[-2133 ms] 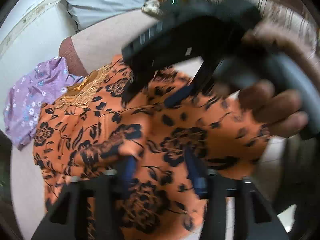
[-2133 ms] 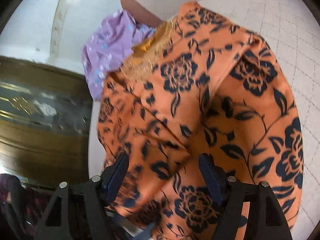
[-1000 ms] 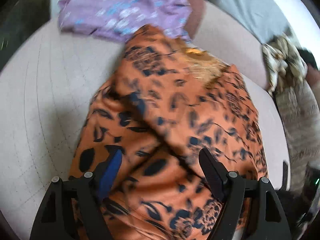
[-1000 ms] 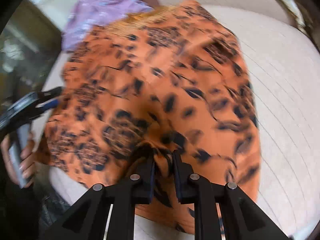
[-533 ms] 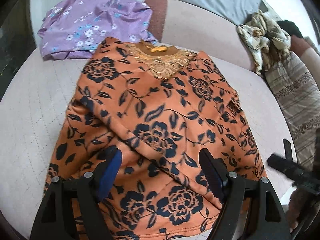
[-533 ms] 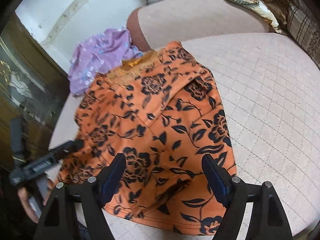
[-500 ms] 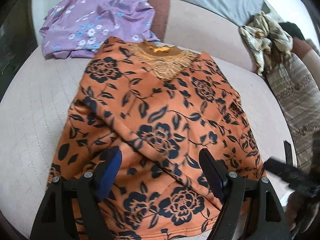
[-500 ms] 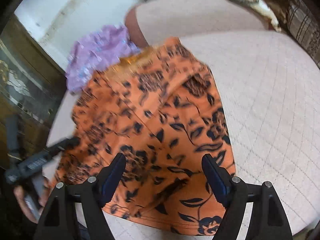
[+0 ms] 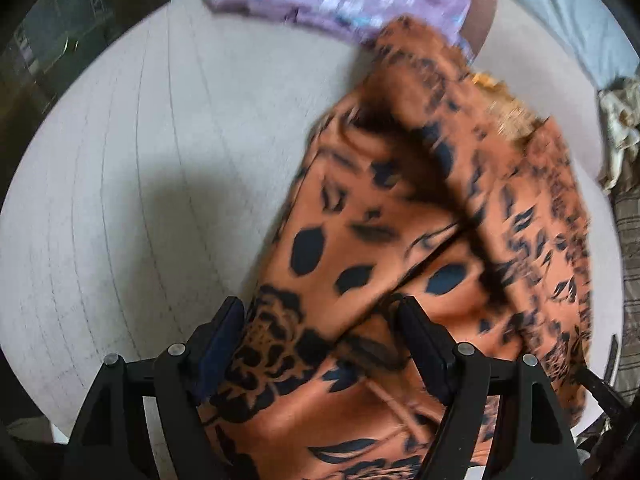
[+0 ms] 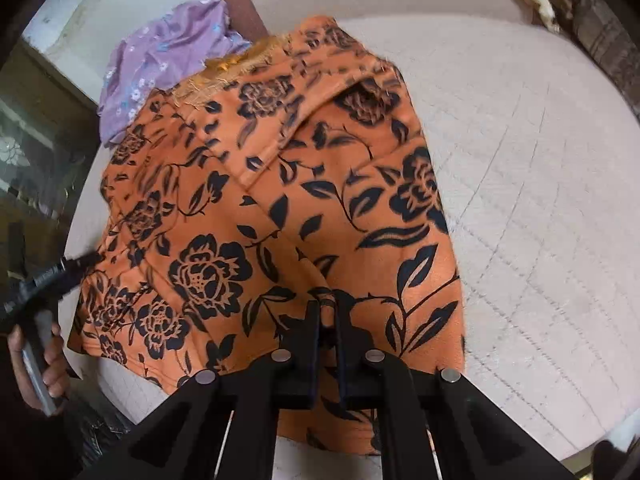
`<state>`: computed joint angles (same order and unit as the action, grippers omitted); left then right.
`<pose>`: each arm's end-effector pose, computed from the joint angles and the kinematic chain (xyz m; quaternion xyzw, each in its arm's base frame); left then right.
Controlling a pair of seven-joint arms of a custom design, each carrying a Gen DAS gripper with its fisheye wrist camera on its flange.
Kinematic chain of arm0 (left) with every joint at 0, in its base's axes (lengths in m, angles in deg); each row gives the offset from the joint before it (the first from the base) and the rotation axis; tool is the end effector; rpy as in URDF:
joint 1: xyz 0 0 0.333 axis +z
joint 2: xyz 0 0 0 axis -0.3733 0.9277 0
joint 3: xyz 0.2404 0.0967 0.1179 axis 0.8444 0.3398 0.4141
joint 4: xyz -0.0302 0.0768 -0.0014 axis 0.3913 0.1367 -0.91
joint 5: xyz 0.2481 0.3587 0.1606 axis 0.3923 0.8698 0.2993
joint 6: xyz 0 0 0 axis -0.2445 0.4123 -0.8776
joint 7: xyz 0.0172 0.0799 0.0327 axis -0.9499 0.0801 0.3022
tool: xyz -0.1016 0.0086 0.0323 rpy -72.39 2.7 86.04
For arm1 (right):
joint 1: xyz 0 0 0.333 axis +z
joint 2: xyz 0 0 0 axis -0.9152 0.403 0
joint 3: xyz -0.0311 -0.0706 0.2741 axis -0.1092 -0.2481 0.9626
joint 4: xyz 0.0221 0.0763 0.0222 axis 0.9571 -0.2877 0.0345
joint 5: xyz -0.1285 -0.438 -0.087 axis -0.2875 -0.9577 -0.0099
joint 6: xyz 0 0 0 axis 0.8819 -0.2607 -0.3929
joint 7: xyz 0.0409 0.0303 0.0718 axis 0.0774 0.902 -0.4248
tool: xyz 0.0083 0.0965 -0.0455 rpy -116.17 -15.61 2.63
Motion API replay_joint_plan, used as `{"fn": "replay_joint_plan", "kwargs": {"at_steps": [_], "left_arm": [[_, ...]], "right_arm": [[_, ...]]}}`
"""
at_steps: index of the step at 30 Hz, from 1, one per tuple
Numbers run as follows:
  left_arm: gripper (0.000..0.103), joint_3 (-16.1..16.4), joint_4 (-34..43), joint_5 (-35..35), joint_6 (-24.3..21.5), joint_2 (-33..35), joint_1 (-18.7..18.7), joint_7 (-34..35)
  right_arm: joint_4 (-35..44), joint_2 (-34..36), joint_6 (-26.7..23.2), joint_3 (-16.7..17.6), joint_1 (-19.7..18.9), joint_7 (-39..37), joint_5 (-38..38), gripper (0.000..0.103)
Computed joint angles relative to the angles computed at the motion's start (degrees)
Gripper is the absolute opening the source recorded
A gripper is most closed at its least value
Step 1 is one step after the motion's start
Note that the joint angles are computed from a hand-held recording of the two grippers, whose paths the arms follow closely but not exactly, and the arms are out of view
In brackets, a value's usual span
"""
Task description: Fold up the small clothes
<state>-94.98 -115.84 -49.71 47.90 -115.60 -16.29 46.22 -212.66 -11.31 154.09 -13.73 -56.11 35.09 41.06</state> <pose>0.4142 -0.0027 0.4483 -0.8229 0.5442 -0.1469 0.0713 0.5132 0.0426 0.4603 -0.7185 0.6675 0.0068 0.1954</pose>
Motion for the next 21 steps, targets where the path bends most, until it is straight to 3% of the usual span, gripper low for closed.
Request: {"fn": "replay_joint_plan", "kwargs": {"at_steps": [2, 3, 6, 8, 9, 10, 12, 14, 16, 19, 21], "left_arm": [[0.080, 0.33, -0.20, -0.40, 0.46, -0.58, 0.02, -0.19], [0.080, 1.06, -0.53, -1.10, 1.06, -1.44, -0.33, 0.43], [0.080, 3.57, -0.33, -4.06, 1.61, -4.43, -0.85, 2.21], [0.080, 4.49, 1.61, -5.37, 2.54, -3.64, -0.56, 3.60], [0.080, 4.48, 3.82, -5.33, 3.14, -1.57, -0.13, 4.35], [0.080, 4.29, 5.24, -5.16, 3.83, -0.05, 0.23, 5.03], [0.081, 3.68, 10.26, -4.15, 6.05, 6.01, 1.06, 6.53], [0.082, 3.08, 16.48, -2.91, 7.30, 14.01, 1.60, 7.74], [0.082, 3.23, 22.71, -2.87, 7.44, 22.10, 1.48, 8.83], [0.081, 2.87, 33.97, -2.24, 8.48, 35.68, 1.38, 9.42], [0.081, 3.02, 41.56, -2.22, 7.00, 43.61, 1.12, 10.58]], "right_arm": [[0.57, 2.03, -0.54, 2.68, -1.88, 0.69, -1.18, 0.011], [1.15, 2.03, -1.00, 1.44, -0.82, -0.12, -1.23, 0.011], [-0.93, -3.02, 3.47, -8.14, 8.18, 1.08, -1.54, 0.014], [-0.28, -4.87, 4.06, -11.80, 11.25, 2.42, -0.73, 0.036], [1.07, -4.45, 3.98, -13.48, 12.64, 2.33, 0.25, 0.069], [2.11, -3.58, 4.19, -13.27, 12.19, 1.12, 1.93, 0.086], [8.18, 2.84, 3.83, -8.02, 5.95, -6.21, 9.77, 0.085], [15.93, 11.49, 2.43, 0.60, -3.71, -12.26, 18.50, 0.085], [25.24, 20.40, -1.60, 6.23, -10.90, -13.84, 21.14, 0.085], [40.19, 34.33, -2.28, 6.29, -10.80, -10.55, 21.92, 0.085], [50.19, 44.04, 1.02, 10.91, -13.53, -9.43, 19.01, 0.085]]}}
